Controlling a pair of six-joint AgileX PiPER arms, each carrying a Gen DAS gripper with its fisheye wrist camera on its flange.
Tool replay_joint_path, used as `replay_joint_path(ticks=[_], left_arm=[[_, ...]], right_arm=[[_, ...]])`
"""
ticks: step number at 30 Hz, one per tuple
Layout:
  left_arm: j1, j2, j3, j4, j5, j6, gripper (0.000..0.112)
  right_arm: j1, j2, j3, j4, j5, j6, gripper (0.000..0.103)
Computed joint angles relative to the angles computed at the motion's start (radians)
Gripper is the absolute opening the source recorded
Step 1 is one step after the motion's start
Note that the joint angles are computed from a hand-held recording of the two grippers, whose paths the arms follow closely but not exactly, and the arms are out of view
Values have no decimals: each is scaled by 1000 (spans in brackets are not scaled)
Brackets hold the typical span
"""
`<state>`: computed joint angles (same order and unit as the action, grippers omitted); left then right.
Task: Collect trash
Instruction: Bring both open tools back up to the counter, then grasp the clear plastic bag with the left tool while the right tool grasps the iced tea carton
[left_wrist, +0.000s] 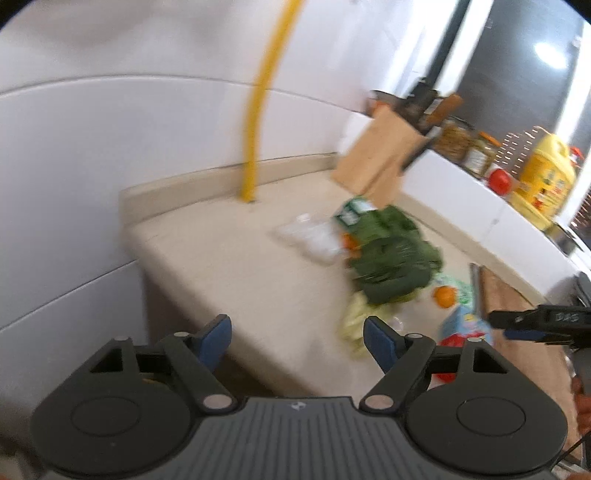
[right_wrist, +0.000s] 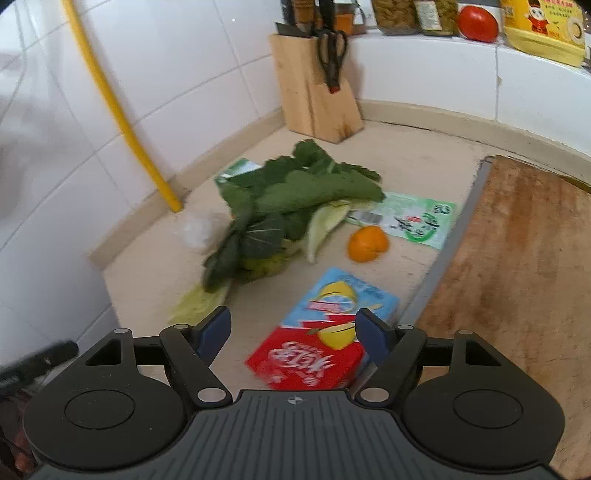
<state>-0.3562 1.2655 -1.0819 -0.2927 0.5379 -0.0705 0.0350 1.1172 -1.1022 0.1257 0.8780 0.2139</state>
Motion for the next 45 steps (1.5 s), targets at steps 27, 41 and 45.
replay_joint_path(ticks=[27,41,45], left_arm=[[-113,338,-349,69,11,1,79],[-50,760,-827,145,132,-98,79],[-77,843,-932,206,199,-104,76]], right_arm=[[41,271,-137,91,49,-124,87],[-27,258,-114,146,48,-210,75],[-43,281,-131,162,60,-225,77]])
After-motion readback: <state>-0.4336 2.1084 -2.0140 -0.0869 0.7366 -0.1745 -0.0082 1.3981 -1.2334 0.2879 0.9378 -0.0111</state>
